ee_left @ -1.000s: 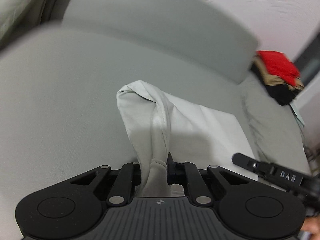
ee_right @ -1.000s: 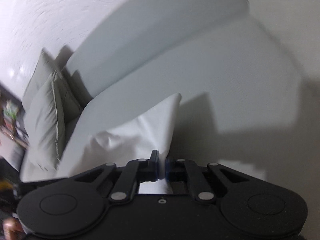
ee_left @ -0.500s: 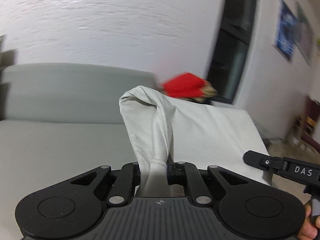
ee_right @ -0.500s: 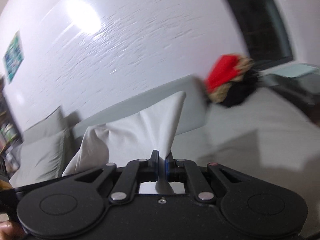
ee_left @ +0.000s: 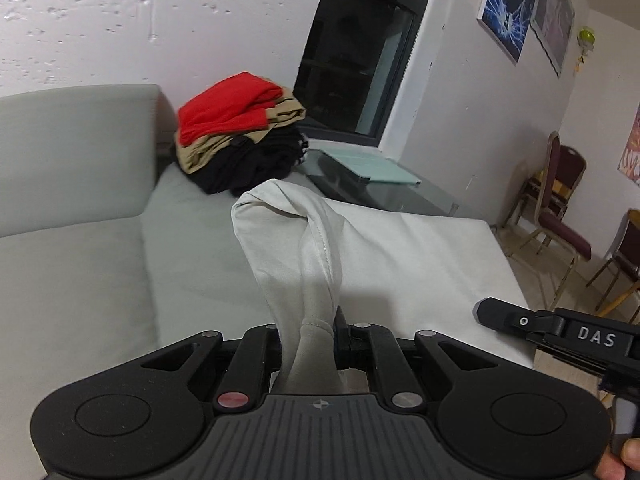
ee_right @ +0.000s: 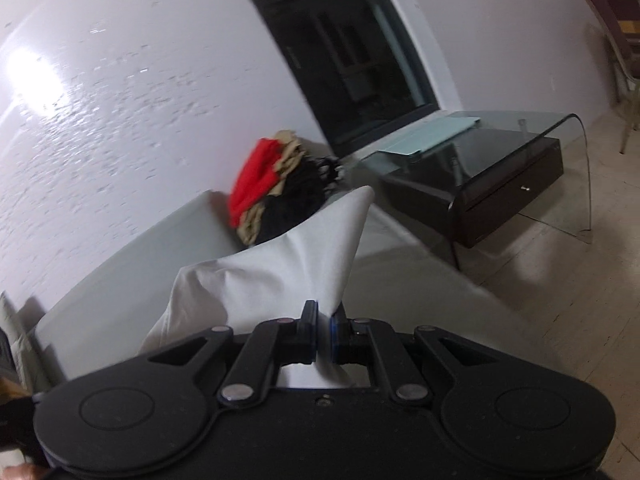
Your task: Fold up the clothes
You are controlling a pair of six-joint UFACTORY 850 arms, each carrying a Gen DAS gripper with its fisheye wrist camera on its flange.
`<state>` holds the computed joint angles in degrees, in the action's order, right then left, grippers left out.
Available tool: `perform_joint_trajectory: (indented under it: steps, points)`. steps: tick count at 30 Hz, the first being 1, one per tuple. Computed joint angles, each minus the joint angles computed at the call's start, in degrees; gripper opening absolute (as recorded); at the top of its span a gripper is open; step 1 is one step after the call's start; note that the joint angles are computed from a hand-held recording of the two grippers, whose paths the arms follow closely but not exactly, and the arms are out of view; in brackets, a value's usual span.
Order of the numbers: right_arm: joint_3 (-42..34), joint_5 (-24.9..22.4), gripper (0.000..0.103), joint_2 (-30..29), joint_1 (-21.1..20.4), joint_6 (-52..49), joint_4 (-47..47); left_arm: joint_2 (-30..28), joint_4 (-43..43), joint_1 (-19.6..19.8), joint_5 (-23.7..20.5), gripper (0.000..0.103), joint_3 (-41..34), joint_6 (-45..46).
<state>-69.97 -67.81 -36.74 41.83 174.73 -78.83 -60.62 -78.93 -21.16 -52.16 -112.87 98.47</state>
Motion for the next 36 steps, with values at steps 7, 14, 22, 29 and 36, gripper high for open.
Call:
perform_joint_trajectory:
  steps: [7, 14, 22, 29, 36]
  points:
    - [3.2, 5.7, 0.015, 1.6, -8.4, 0.2, -3.7, -13.4, 11.4, -4.4, 7.1, 0.035, -22.7, -21.1]
    - [5.0, 7.8, 0.048, 1.3, -7.6, -3.5, -1.3, -13.3, 13.5, -1.4, 10.3, 0.036, -21.9, -19.5]
    - [0.2, 11.0, 0.005, -0.4, -4.6, -14.5, 5.8, -5.8, 15.2, -3.4, 10.7, 0.015, -7.4, -6.8]
    - [-2.9, 19.1, 0.005, -1.1, -5.2, -28.8, 22.2, -0.2, 41.0, -6.2, 21.6, 0.018, 0.8, -22.9]
    - [-5.1, 17.0, 0.033, 4.2, -1.4, -33.1, 24.7, 13.1, 28.9, -1.6, 20.9, 0.044, 13.9, -12.0]
